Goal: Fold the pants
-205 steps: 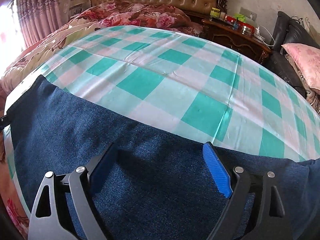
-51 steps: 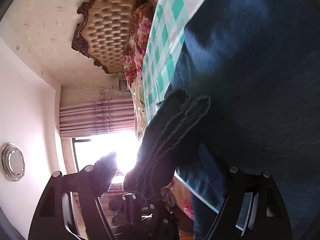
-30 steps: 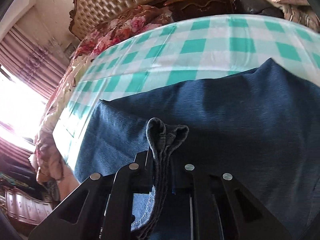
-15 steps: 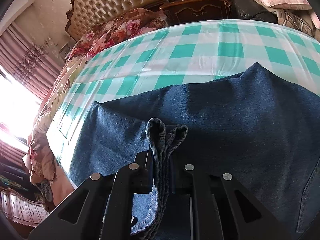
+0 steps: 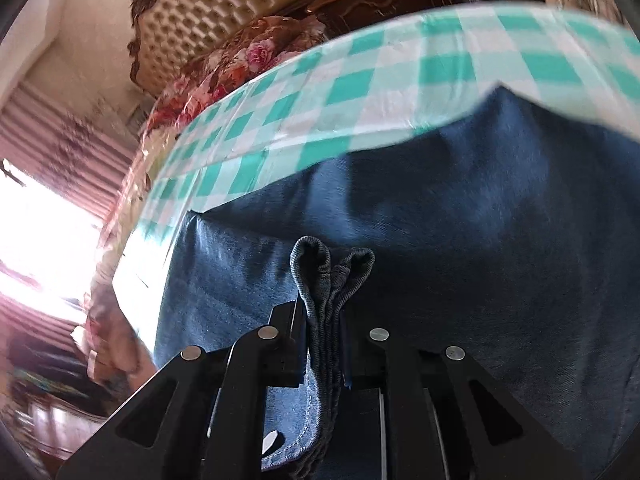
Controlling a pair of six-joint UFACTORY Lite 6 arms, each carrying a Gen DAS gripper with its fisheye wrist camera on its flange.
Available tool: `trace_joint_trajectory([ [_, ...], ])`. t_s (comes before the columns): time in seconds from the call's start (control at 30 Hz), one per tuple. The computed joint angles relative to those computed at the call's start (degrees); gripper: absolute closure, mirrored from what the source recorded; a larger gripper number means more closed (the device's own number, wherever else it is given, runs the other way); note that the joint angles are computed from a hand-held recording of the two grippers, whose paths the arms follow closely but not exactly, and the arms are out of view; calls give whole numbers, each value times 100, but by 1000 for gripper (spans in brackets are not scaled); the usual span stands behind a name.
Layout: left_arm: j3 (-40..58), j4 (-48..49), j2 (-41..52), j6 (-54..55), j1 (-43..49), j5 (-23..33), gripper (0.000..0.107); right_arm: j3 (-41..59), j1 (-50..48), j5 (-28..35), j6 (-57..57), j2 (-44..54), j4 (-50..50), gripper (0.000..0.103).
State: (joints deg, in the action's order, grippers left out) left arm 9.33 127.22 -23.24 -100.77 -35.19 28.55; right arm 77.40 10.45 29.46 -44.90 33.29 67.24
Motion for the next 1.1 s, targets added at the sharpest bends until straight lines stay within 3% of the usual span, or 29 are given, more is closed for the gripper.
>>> trace_joint_trajectory([
  [0.23,24,369,315,-265,96,136,99,-114,-348,473,-938,273,904,84],
  [0.33,8,341,347,-202,13,337,99,-73,-445,632,-1213,380,1166,86],
  [0.53,83,107,-3,61,-244,273,99,-691,-718,767,-1669,-393,1470,89],
  [0.7,550,620,942,-666,-409,320,99,-794,-719,149,-1316,-500,874,89],
  [0.77,606,693,1302,-804,-518,603,100,-692,-706,49,-1239,-291,685,90],
  [0.93,594,660,1075,-809,-489,549,100,-899,-686,-45,-1412,-674,723,90],
  [1.1,703,992,1511,-1306,-505,656,98,-923,-601,-470,-1284,-475,537,91],
])
